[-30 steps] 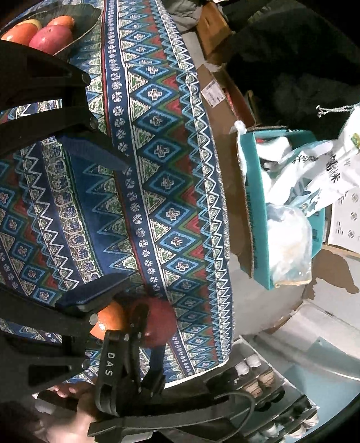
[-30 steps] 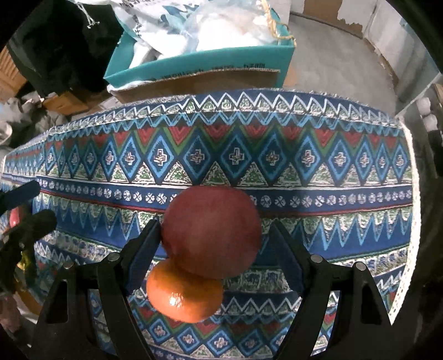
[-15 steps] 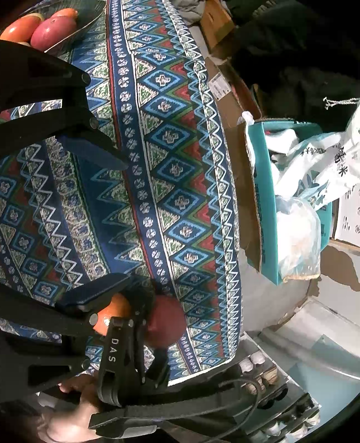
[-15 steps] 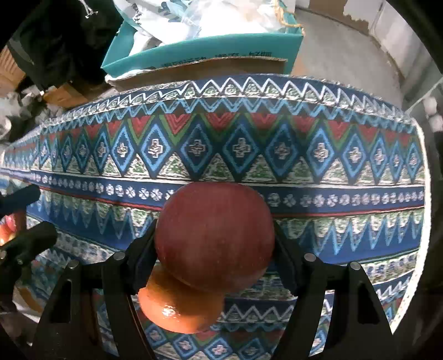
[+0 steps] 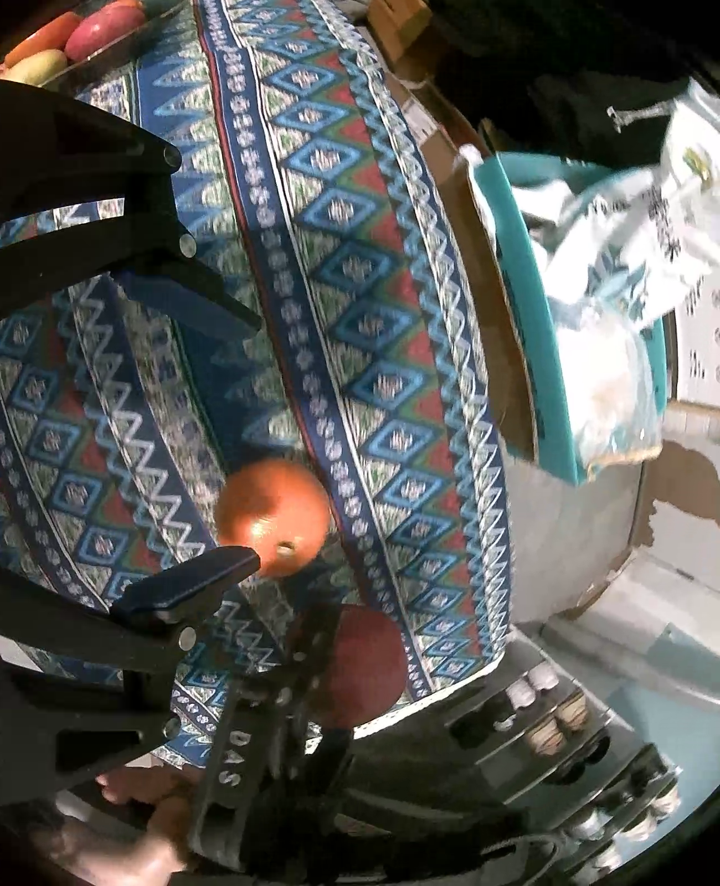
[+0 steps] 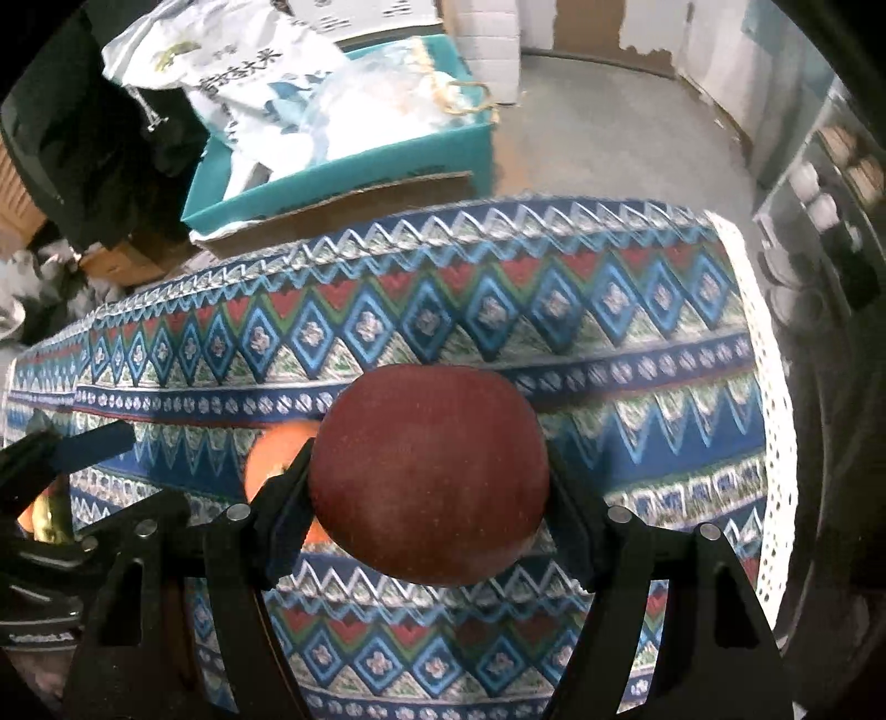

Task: Organize fruits
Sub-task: 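Grasp the tangerine with the left tool while the right lifts the red apple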

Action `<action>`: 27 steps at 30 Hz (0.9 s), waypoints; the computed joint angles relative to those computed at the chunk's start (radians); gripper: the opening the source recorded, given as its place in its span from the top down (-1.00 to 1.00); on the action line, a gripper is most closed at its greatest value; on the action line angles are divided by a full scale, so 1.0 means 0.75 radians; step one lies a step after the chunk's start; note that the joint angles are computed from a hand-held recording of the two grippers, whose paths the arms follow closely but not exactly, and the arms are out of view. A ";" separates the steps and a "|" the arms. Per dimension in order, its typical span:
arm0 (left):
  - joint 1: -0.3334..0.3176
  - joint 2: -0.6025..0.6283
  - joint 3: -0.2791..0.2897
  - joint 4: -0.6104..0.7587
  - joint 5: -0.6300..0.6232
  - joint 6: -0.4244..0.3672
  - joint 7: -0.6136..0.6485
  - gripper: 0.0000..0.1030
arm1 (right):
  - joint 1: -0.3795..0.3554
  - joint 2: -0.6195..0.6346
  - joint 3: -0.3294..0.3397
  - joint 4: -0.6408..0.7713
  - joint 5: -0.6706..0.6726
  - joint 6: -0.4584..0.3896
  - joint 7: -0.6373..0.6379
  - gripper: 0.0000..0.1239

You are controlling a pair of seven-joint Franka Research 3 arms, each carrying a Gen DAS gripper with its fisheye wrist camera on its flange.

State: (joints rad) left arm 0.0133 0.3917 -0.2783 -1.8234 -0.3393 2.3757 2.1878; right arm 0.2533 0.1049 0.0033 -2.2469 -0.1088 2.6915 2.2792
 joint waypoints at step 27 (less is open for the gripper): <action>-0.122 0.141 -0.036 -0.014 0.207 0.094 -0.228 -0.52 | -0.118 -0.198 0.046 -0.335 0.100 0.160 0.077 -0.20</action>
State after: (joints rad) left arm -0.0780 0.4971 -0.3053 -1.8340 -0.1843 2.4463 2.0164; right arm 0.1645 -0.0433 0.0381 -2.4979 -0.0341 2.8113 2.3367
